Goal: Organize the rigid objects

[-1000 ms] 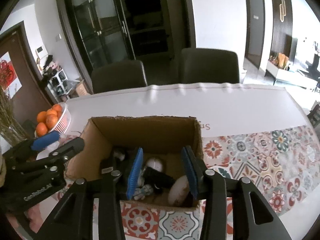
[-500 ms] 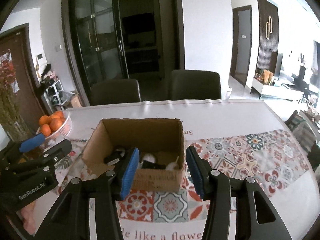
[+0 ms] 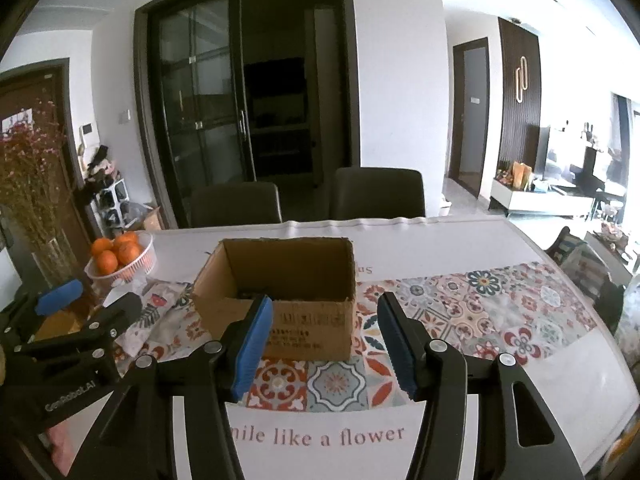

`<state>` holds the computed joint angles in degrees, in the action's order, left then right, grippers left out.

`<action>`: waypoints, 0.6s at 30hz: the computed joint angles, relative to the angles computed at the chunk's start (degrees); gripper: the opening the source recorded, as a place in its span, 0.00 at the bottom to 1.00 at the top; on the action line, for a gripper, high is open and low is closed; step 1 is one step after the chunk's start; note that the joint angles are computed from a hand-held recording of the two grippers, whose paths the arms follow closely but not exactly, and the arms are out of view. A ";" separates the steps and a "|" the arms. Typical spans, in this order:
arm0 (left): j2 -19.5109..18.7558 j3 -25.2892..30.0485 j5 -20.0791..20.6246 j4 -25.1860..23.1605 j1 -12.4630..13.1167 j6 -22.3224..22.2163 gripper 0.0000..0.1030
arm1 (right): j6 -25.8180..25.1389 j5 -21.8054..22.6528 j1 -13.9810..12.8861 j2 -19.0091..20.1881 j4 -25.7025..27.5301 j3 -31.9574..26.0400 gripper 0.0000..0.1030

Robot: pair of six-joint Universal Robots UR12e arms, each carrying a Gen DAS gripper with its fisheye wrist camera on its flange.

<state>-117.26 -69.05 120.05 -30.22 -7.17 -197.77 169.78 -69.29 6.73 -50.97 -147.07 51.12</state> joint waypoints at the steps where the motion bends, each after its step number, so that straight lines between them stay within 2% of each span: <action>1: 0.35 -0.69 0.61 0.58 -0.26 -0.28 0.85 | 0.12 -0.48 -0.02 -0.61 -0.82 1.18 0.54; 6: 1.67 -3.46 3.81 3.29 -1.36 -0.59 0.88 | 0.52 0.64 -0.61 -3.35 -3.74 6.13 0.56; 11: 3.16 -6.09 5.06 5.14 -2.04 -1.37 0.91 | 0.08 1.65 -1.14 -5.75 -6.46 10.42 0.59; 18: 4.29 -8.42 7.09 7.60 -2.99 -1.01 0.93 | -0.24 -0.90 -1.15 -8.03 -13.41 15.36 0.68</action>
<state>-112.97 -77.47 127.14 -22.62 -10.16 -198.79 169.54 -70.19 5.58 -59.00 -160.48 66.49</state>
